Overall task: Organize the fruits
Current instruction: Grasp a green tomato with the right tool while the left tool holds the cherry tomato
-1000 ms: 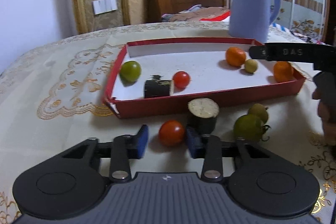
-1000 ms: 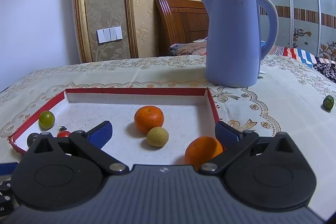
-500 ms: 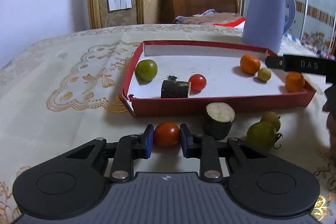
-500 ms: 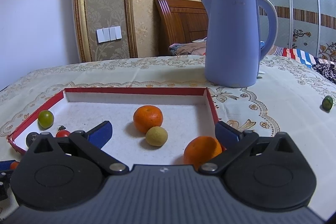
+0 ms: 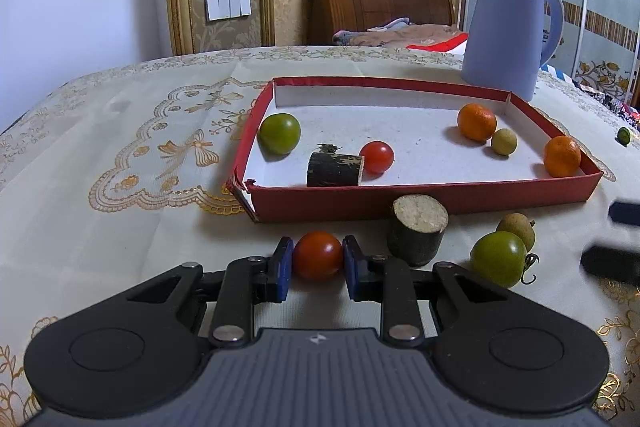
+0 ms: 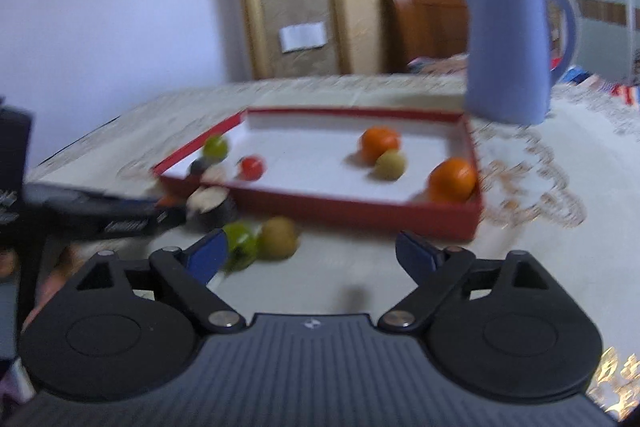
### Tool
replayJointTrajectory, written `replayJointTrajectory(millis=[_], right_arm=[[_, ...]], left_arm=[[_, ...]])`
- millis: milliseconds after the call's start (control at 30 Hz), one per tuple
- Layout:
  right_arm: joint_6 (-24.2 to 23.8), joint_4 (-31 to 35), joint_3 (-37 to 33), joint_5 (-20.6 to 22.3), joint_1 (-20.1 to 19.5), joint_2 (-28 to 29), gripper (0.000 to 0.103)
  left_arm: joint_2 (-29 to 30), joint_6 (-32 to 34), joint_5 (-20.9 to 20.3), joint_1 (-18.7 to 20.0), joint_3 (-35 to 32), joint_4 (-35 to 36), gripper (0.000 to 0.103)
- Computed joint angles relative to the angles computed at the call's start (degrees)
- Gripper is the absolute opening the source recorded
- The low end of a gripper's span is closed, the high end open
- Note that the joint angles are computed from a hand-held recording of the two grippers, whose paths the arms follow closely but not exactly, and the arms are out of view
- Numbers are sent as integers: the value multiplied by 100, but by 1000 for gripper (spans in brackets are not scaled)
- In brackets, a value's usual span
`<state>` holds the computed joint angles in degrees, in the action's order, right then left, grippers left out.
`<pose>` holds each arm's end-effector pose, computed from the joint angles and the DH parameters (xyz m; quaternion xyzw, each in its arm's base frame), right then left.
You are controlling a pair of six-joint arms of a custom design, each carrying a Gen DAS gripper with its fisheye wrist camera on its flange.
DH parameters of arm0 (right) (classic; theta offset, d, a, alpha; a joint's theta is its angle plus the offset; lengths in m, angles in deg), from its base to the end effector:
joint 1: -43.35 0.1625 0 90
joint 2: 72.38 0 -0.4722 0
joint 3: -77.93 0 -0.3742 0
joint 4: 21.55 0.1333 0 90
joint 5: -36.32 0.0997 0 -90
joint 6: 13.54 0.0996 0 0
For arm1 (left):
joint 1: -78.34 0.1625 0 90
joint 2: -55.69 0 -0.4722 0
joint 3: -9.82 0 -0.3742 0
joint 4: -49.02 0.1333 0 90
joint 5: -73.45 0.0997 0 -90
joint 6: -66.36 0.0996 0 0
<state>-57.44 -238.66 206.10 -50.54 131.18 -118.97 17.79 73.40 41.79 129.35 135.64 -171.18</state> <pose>0.1190 -0.5250 0.1368 0.3382 -0.8575 0.3659 0.1281 -0.1420 -0.5220 0.1070 0.1566 0.8183 -0.4279 0.3504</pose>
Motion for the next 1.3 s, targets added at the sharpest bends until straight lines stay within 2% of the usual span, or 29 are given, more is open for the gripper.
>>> replayJointTrajectory(millis=[67, 167, 233, 300, 500, 867, 1000, 1300], right_arm=[[65, 338, -60, -34, 34, -22, 87], [155, 456, -203, -269, 140, 72, 84], [209, 659, -278, -282, 168, 83, 74], [188, 763, -373, -422, 235, 152, 59], [174, 836, -465, -491, 358, 268, 53], [110, 656, -650, -739, 511, 509, 53], [10, 590, -655, -805, 544, 548, 42], [-129, 555, -600, -846, 546, 520, 39]], left_arm=[[-1, -5, -5, 1, 1, 0, 26], [-3, -16, -11, 1, 1, 3, 26], [-5, -12, -10, 2, 1, 4, 26], [-7, -21, -16, 3, 1, 6, 26], [-7, -28, -27, 14, 1, -14, 26], [-5, -27, -28, 15, -1, -14, 26], [-6, -26, -29, 17, 0, -15, 26], [-8, -26, -29, 17, 1, -14, 26]])
